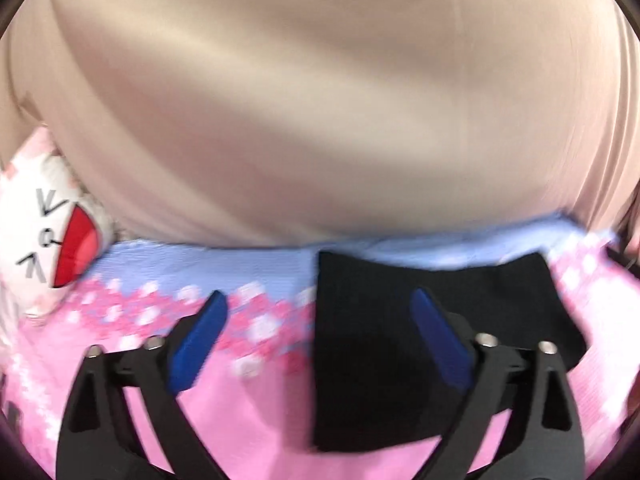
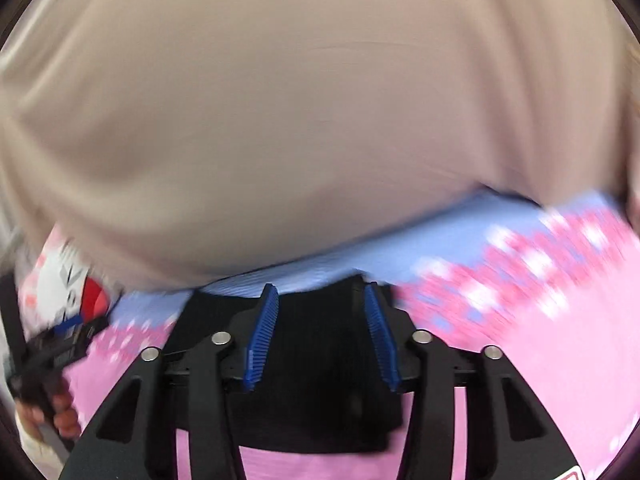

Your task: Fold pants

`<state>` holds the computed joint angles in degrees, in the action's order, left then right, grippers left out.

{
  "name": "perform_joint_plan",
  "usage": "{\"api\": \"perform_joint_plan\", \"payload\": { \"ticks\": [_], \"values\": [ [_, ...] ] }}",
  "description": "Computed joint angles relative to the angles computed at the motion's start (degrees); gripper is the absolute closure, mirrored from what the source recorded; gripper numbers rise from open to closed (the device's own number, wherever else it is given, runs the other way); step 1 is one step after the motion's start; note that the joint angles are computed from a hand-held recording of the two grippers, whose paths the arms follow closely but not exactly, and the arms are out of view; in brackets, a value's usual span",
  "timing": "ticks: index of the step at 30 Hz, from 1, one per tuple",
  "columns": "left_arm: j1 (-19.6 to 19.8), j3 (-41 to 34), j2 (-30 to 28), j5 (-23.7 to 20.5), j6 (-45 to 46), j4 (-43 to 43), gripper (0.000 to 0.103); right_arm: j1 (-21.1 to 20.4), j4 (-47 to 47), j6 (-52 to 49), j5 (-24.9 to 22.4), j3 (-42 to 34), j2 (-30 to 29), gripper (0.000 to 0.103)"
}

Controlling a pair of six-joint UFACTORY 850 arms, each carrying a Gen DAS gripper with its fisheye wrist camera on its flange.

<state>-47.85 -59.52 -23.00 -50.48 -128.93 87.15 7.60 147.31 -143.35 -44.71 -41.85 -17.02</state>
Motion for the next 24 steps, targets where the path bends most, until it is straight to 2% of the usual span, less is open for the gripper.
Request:
{"api": "perform_joint_plan", "payload": {
  "ticks": [2,3,5,7,8,9,11,13,17,18,19,22,24],
  "values": [
    [2.0,-5.9,-4.9,3.4,4.2,-2.5,0.009,3.1,-2.2,0.2,4.1,-4.4,-2.6,0.078],
    [2.7,-8.0,-6.8,4.4,6.7,-5.0,0.009,4.2,-3.1,1.3,6.0,-6.8,-4.6,0.079],
    [4.2,-11.8,-11.4,6.3,8.9,-8.5,0.009,4.6,-8.1,7.4,8.6,-12.0,-10.0,0.08],
    [5.3,-14.4,-14.6,7.1,12.6,-12.4,0.009,4.8,-8.3,9.6,11.3,-15.5,-13.8,0.08],
    [6.0,-15.1,-15.8,8.2,13.7,-13.7,0.008,4.5,-8.1,10.4,12.7,-17.3,-16.2,0.088],
    [6.4,-15.0,-16.2,9.3,13.3,-13.5,0.008,3.9,-8.4,11.3,12.3,-18.3,-17.8,0.103],
    [6.5,-14.0,-16.2,10.2,10.6,-11.0,0.006,2.0,-10.5,14.0,8.4,-18.7,-19.5,0.103],
    [6.1,-13.4,-16.3,9.2,8.6,-8.8,0.005,0.0,-17.6,21.6,4.6,-20.0,-21.1,0.103],
    [5.5,-13.5,-16.4,7.0,8.9,-8.7,0.005,0.0,-17.5,24.2,5.0,-18.1,-18.8,0.103],
    [5.7,-13.6,-16.5,6.9,9.1,-8.4,0.005,0.1,-16.8,23.3,4.7,-16.7,-17.4,0.098],
    [5.5,-13.7,-16.5,6.6,9.8,-8.8,0.005,0.5,-15.6,20.8,5.0,-15.1,-15.8,0.094],
    [5.7,-13.7,-16.2,7.1,10.0,-9.3,0.005,2.7,-10.1,11.8,9.7,-11.9,-12.2,0.094],
    [5.5,-14.2,-16.3,6.8,10.7,-10.0,0.005,3.9,-5.8,6.0,12.4,-11.5,-12.6,0.102]
  ]
}}
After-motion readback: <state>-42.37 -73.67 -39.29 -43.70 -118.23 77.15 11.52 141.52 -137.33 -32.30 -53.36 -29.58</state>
